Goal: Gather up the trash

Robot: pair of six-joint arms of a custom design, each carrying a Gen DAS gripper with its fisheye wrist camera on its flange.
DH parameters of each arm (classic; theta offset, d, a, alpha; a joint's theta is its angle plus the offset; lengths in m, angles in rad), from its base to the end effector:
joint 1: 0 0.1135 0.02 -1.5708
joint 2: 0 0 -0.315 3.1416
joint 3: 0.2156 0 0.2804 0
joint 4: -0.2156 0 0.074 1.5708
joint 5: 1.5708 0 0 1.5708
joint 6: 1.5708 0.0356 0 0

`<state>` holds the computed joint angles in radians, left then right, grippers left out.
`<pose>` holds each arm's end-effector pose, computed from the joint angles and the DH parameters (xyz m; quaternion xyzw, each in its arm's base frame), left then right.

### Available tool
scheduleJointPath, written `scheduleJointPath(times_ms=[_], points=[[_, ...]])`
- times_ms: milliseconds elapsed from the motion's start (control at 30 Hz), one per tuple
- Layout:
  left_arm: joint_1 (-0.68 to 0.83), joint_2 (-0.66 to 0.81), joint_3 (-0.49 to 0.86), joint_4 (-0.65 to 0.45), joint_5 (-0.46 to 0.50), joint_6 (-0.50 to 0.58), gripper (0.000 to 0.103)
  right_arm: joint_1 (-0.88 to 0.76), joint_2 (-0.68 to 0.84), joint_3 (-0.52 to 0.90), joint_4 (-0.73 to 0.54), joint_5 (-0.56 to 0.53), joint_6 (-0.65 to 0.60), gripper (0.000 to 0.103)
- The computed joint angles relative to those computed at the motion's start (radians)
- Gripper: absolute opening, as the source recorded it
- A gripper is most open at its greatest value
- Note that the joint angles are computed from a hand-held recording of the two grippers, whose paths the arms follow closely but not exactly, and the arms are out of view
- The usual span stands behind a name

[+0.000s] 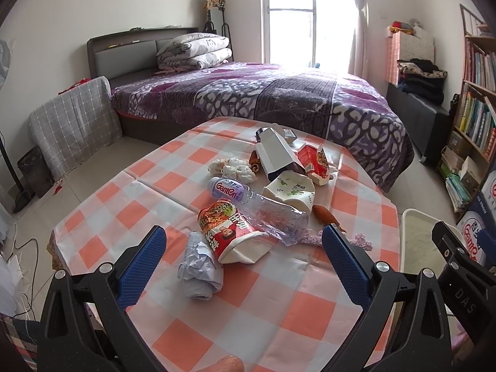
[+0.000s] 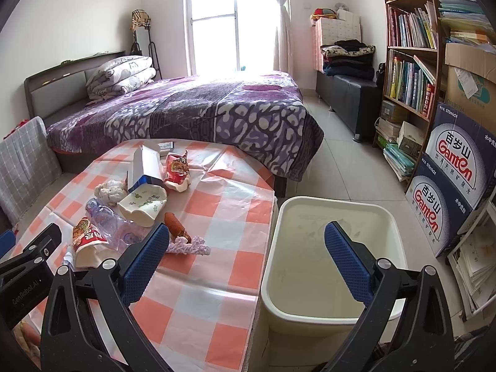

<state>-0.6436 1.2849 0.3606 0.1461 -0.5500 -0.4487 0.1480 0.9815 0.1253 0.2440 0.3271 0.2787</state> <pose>0.1858 -0.1162 0.1600 -0.0179 0.8938 0.0211 0.4476 0.1578 0.0120 0.1459 0.1321 0.8687 -0.0449 0.4753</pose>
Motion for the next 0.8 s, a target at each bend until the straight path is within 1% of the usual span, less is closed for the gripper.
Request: scheduleJointPath(times_ms=[367, 800], points=[[0.001, 0.000, 0.001, -0.001, 0.001, 0.002, 0.097, 0.011, 0.011, -0.004, 0.009, 0.008, 0.009, 0.096], [0.001, 0.000, 0.004, -0.005, 0.001, 0.001, 0.097, -0.009, 0.006, 0.004, -0.005, -0.011, -0.001, 0.096]])
